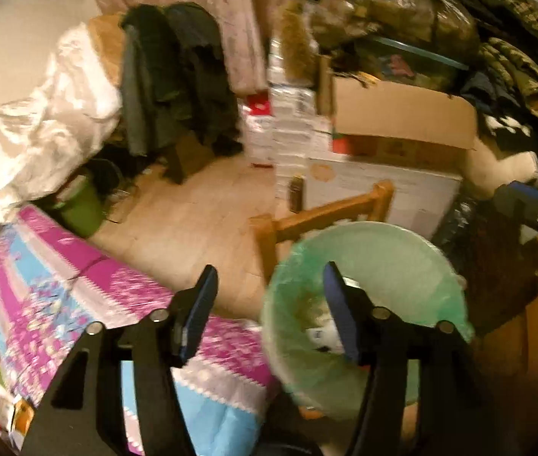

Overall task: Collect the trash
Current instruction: 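Grasp the tall Hua Tuo Gu Ling medicine box with the left tool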

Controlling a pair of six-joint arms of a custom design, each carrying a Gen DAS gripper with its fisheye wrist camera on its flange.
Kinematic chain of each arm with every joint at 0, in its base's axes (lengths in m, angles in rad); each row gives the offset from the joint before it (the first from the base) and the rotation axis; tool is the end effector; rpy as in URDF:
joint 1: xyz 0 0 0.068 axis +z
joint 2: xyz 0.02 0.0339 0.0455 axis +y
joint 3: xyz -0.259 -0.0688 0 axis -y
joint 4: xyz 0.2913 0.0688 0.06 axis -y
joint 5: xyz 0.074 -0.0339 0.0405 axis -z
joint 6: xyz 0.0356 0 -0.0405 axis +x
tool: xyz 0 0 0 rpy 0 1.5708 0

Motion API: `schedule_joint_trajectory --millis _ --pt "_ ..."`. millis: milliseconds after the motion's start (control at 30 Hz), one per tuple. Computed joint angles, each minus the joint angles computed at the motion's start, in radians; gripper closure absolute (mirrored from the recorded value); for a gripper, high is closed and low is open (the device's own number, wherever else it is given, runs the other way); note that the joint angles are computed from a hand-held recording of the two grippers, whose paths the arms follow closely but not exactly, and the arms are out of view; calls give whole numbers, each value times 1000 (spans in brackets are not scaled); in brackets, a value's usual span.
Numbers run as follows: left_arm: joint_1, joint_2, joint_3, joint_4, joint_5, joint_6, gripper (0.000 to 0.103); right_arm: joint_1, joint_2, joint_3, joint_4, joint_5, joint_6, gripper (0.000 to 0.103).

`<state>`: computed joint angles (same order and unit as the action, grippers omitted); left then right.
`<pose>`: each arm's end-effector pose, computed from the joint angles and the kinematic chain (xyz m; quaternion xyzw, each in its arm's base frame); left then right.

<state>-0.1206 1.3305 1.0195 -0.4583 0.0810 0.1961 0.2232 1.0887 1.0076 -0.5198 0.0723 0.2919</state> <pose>0.3299 -0.0429 0.2569 0.1607 0.9060 -0.0225 0.3909 0.2789 0.0607 0.3173 0.0472 0.8830 0.0877 0.4586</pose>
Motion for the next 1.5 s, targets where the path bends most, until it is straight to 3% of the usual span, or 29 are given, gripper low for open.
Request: schedule_joint_trajectory --millis 167,333,500,633,767,867,1067,1300,1400,1500 --pt "106 -138 -150 71 -72 6 41 179 -28 -49 111 170 12 38" --pt "306 -279 -279 91 -32 66 37 390 0 -70 237 346 40 35" --pt "665 -364 -337 22 162 173 37 539 134 2 249 325 83 35" --pt "1000 -345 -321 -48 336 290 37 672 300 113 247 262 88 35" --pt "1346 -210 -222 -103 486 413 37 780 450 234 243 222 65 35" --pt "1512 -82 -132 -105 542 488 37 849 576 360 210 180 77 34" --pt "1625 204 77 -160 574 662 37 929 774 579 130 104 87 34" --pt "1555 404 180 -150 522 832 37 988 880 703 39 72 62 34" --pt "1517 434 169 -84 483 843 37 993 910 738 6 62 54 34" --pt "1493 486 206 -80 467 821 47 990 931 756 -7 37 49 34"
